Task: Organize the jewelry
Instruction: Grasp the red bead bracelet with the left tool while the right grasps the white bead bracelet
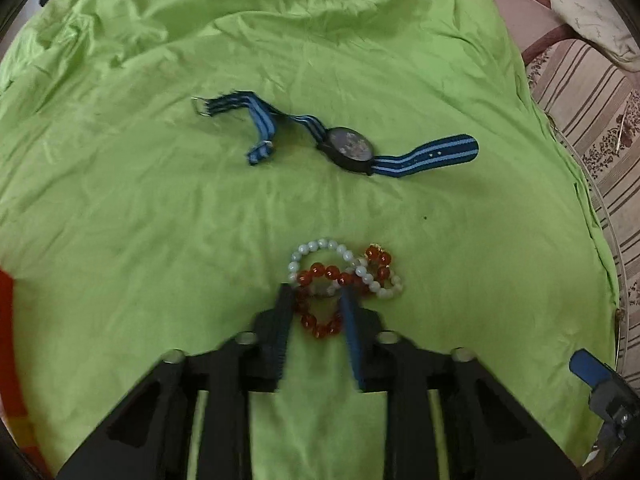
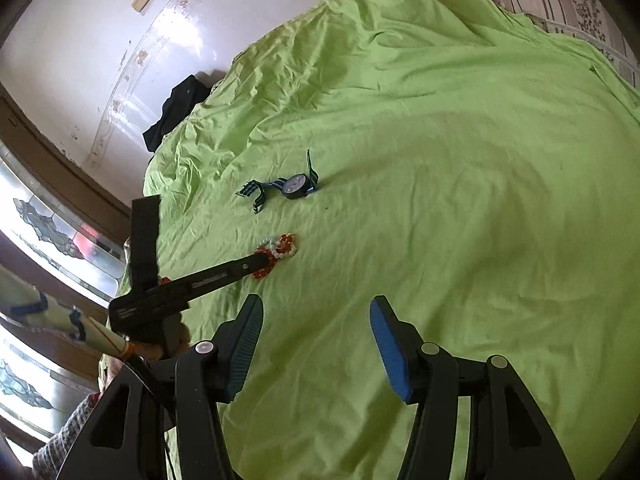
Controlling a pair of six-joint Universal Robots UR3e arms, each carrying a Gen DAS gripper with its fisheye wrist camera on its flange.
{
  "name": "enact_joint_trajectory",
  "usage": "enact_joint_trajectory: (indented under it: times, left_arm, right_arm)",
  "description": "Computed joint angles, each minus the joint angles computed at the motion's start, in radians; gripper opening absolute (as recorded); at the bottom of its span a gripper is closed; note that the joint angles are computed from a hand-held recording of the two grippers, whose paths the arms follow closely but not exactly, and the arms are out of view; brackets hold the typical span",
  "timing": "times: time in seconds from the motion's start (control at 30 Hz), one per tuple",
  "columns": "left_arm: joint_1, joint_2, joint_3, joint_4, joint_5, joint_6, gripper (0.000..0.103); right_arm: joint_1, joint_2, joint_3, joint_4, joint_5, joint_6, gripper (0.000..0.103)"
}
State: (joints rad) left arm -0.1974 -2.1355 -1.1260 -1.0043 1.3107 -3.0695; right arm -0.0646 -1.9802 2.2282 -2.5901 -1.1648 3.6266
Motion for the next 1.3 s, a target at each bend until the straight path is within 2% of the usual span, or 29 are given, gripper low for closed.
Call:
enact_joint_trajectory:
  times: [0.1, 0.2, 0.3, 0.5, 0.63, 0.83, 1.03, 1.17, 1.3]
  left_arm:
    - [-0.006, 0.028, -0.046, 0.032, -0.005, -0.029, 0.007]
    - [-0.009, 0.103, -0.127, 0.054, 0.013, -0.008, 0.007]
    - [0.021, 0.234, -0.253, 0.055, -0.012, 0.033, 0.007]
    - [0.173, 0.592, -0.545, -0.034, -0.160, 0.159, 0.007]
    - [0.233, 0.708, -0.690, -0.022, -0.125, 0.225, 0.007]
    - [0.338, 0.769, -0.819, 0.036, -0.134, 0.272, 0.007]
    - [0.372, 0.760, -0.864, 0.103, -0.158, 0.314, 0.007]
    - [0.362, 0.741, -0.873, 0.137, -0.175, 0.336, 0.008]
    - [0.368, 0.727, -0.865, 0.109, -0.224, 0.385, 0.008]
  right_arm:
    - [-0.009, 0.000, 0.007, 0.008, -0.003, 0.004, 0.060]
    - [-0.034, -0.021, 0.030, 0.015, 0.010, 0.016, 0.060]
    - [-0.028, -0.030, 0.035, 0.020, -0.011, 0.020, 0.060]
    - [0.030, -0.011, 0.023, 0.010, -0.057, 0.031, 0.060]
    - [0.061, 0.031, 0.025, -0.023, -0.041, 0.046, 0.060]
    - [0.163, 0.127, -0.014, -0.074, -0.099, 0.070, 0.060]
    - [0.257, 0.244, -0.077, -0.108, -0.176, 0.077, 0.060]
    - [0.293, 0.324, -0.181, -0.085, -0.216, 0.079, 0.060]
    - [0.312, 0.449, -0.341, -0.040, -0.236, 0.060, 0.060]
